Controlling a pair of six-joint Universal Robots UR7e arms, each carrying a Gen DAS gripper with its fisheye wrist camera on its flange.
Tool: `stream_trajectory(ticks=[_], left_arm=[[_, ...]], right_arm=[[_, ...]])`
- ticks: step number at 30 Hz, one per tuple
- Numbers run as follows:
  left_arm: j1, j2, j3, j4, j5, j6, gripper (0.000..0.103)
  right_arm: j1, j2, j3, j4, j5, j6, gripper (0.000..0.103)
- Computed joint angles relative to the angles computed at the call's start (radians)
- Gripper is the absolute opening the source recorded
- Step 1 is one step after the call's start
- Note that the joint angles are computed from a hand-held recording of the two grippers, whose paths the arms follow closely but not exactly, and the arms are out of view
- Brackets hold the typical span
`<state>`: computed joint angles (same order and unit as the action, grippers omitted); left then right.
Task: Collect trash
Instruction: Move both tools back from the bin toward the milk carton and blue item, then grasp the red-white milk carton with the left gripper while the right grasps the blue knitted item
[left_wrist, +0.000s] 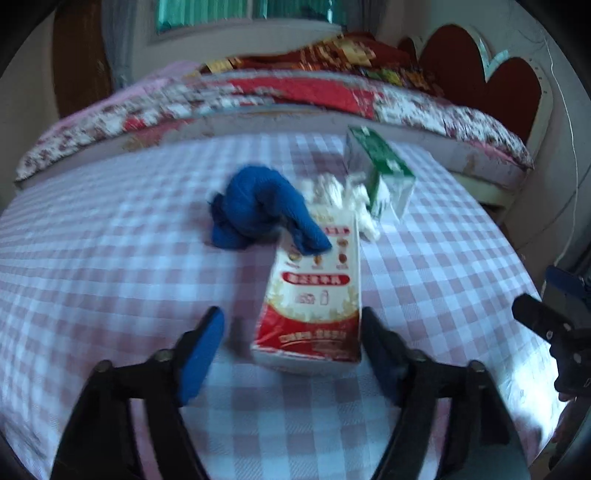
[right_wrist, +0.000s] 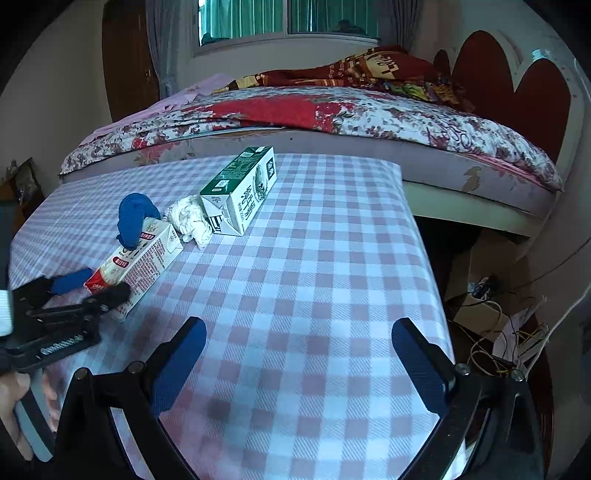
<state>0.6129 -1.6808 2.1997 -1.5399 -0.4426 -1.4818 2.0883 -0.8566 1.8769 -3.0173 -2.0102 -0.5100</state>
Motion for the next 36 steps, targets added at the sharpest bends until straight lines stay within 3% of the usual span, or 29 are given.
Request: stream_trajectory(ticks=[1, 3, 12, 17, 21, 25, 32, 34, 36], left_arm=[[0.000, -0.010, 0.015, -0.035, -0.001, 0.028, 0.054], [-0.032, -0.037, 0.030, 0.022, 0.010, -0.021, 0.053], [-0.246, -0.127, -0.025, 0.684, -0.054, -0.555, 0.053], [-0.250, -0.156, -0.086, 0.936, -0.076, -0.753, 0.053], [-0.222, -0.208, -0.097, 1.031, -0.100, -0.833, 0.053], [-0.208, -0.245, -0.085, 1.069, -0.120, -0.873, 0.053], [-0.189, -0.281, -0.068, 1.083, -0.123, -0.884, 0.053], [-0.180, -0.292, -0.068, 1.082, -0.119, -0.890, 0.053], [-0.170, -0.294, -0.071, 1.076, -0.112, -0.886, 0.053]], right_arm=[[0.001, 0.006, -0.004, 0.001, 0.000, 0.000, 0.102], [0.003, 0.011, -0.009, 0.011, 0.003, 0.004, 0.101], [0.028, 0.037, -0.018, 0.035, 0.030, 0.032, 0.101], [0.061, 0.057, -0.030, 0.071, 0.075, 0.045, 0.101], [0.092, 0.110, -0.074, 0.081, 0.122, 0.059, 0.101], [0.138, 0.198, -0.138, 0.065, 0.117, 0.042, 0.102], [0.183, 0.334, -0.288, 0.141, 0.135, 0.047, 0.101], [0.192, 0.362, -0.317, 0.151, 0.131, 0.053, 0.090], [0.196, 0.390, -0.356, 0.185, 0.128, 0.071, 0.085]])
